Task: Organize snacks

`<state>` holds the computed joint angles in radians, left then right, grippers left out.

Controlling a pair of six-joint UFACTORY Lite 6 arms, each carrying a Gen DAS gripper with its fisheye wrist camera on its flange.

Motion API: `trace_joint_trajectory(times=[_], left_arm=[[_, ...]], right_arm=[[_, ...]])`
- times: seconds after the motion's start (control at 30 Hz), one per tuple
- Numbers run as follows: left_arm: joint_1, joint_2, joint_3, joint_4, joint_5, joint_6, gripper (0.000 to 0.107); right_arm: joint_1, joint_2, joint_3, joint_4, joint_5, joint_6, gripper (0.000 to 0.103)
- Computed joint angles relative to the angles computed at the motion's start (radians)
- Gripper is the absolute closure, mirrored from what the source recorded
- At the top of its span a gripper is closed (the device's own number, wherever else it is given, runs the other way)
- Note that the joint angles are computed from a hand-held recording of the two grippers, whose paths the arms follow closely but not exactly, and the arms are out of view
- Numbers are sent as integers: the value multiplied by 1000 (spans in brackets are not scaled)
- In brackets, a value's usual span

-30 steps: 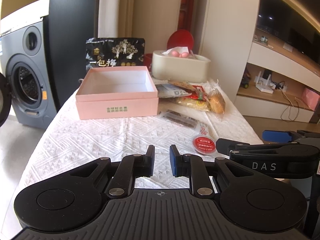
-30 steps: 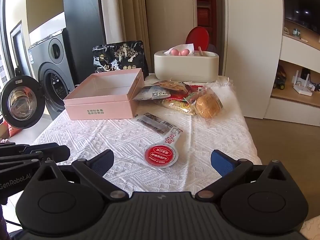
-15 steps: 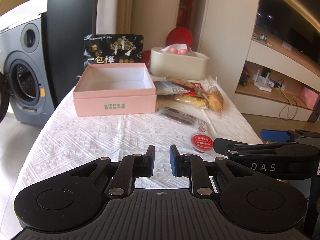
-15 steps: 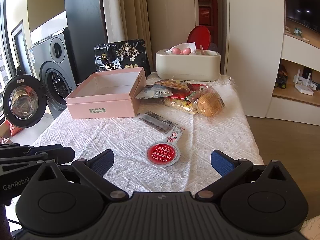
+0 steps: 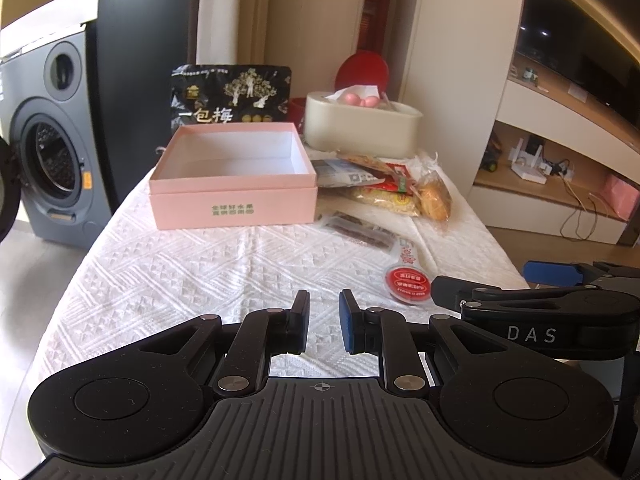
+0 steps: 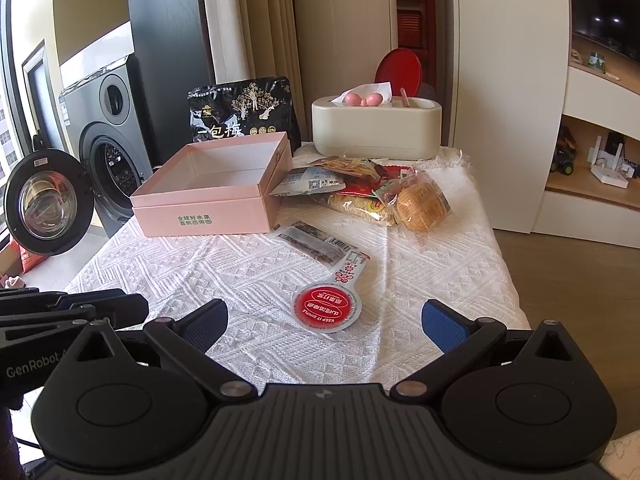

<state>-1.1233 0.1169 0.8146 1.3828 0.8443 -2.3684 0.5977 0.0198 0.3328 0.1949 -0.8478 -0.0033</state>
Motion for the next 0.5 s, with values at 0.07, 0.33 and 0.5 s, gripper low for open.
trace_joint_trajectory(times=[0.07, 0.33, 0.5], left_arm=[[0, 0, -1, 0, 0, 0, 87], [3, -3, -6, -1, -1, -7, 87], [4, -5, -8, -1, -4, -6, 87]], right_arm=[[0, 0, 1, -1, 2, 1, 0], [2, 9, 0, 1, -5, 4, 0], [-3, 22, 8, -6, -2, 13, 0]])
